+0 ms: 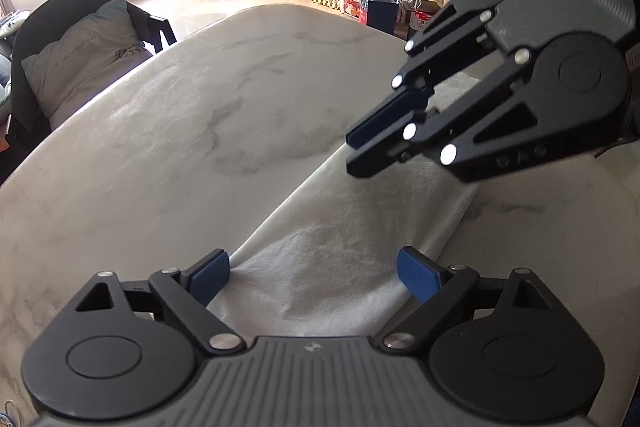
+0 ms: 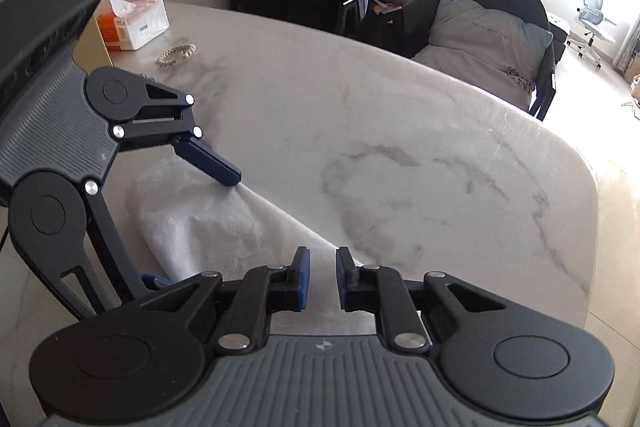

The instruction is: Fold shopping bag

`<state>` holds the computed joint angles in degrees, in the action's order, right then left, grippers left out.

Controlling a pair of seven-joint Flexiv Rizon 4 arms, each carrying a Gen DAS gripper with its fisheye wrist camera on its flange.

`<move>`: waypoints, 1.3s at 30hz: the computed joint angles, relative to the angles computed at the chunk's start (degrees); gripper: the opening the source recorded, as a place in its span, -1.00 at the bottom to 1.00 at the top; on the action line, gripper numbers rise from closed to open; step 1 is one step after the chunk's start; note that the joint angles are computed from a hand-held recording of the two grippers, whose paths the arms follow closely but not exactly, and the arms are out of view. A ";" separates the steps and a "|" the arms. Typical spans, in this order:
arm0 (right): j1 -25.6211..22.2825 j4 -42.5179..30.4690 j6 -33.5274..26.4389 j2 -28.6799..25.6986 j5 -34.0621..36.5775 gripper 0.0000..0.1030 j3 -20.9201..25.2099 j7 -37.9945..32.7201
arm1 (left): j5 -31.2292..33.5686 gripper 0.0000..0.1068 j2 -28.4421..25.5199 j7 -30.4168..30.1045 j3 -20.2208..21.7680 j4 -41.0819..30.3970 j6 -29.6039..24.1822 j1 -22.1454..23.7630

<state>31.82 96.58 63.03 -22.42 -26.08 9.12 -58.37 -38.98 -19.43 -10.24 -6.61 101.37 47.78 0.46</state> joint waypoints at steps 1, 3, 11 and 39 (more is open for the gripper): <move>0.49 1.09 0.58 0.30 -1.24 -0.70 -0.64 0.83 | -0.03 0.72 0.03 -0.05 0.02 0.07 0.09 -0.03; 0.77 3.71 3.05 1.37 -3.50 -0.70 -1.84 2.97 | -0.08 0.72 0.12 -0.13 0.06 0.22 0.28 -0.07; -0.90 11.85 7.52 5.89 -11.14 -0.69 -3.79 9.89 | 0.04 0.72 0.27 -0.21 0.15 0.29 0.13 -0.07; -6.70 19.94 6.34 11.87 -24.84 -0.64 -1.20 14.17 | 5.46 0.75 1.10 -3.15 2.83 -0.95 -3.43 1.79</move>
<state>25.12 116.51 69.37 -10.55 -50.92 7.92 -44.21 -33.52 -18.32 -13.39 -3.78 100.42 44.36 2.25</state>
